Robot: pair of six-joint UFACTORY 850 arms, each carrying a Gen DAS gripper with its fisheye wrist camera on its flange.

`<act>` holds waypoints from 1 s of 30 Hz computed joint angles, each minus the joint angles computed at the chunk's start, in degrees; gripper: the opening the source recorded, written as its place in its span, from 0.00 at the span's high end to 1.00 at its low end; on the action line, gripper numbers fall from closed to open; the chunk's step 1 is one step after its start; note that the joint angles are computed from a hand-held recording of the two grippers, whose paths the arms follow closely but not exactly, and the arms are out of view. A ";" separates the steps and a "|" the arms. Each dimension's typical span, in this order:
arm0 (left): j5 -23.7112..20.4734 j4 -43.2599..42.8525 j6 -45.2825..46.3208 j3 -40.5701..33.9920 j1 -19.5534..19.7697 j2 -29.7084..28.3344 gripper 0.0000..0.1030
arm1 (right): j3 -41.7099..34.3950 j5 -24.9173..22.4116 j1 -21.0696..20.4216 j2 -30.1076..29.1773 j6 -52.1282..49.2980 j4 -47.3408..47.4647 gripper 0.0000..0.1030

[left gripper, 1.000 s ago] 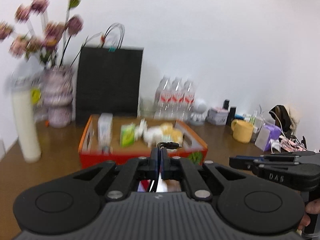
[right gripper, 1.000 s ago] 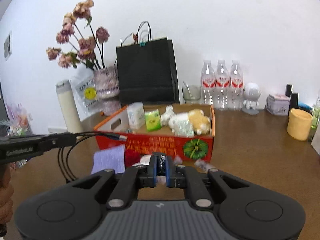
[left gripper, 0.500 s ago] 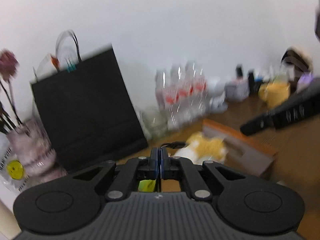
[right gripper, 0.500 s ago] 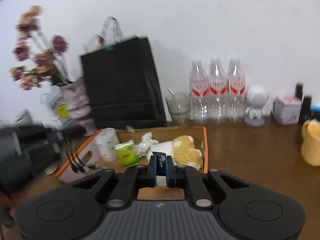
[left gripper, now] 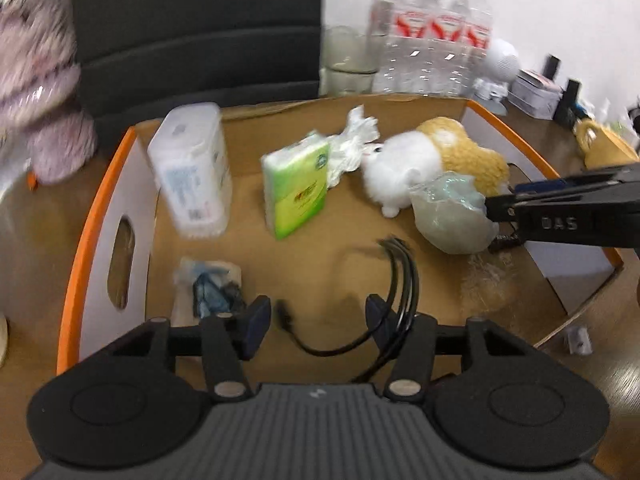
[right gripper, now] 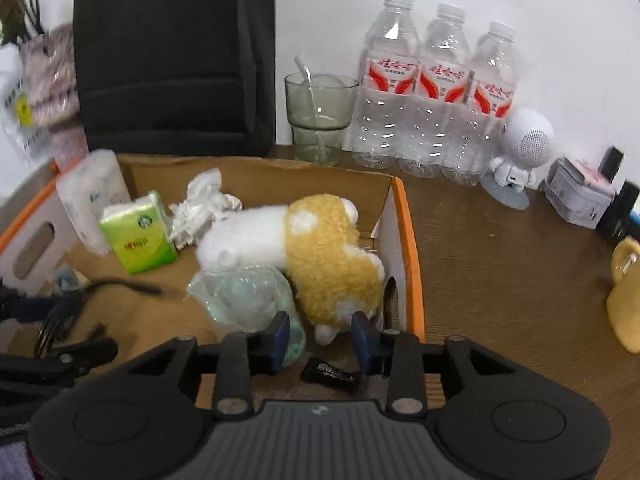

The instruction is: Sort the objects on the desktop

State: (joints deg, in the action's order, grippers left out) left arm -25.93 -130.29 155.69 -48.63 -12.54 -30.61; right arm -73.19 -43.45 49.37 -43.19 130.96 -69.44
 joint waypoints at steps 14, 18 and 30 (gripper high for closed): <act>-0.04 1.15 -4.29 5.66 3.39 11.90 0.00 | 3.27 3.49 1.19 7.78 1.16 2.51 0.25; 4.60 -12.77 6.72 7.46 2.97 15.23 0.00 | 0.70 2.99 1.99 7.80 -6.80 8.79 0.15; -6.79 -20.35 14.20 18.49 7.31 22.20 0.00 | 1.63 -6.68 9.78 7.46 7.16 -1.03 0.12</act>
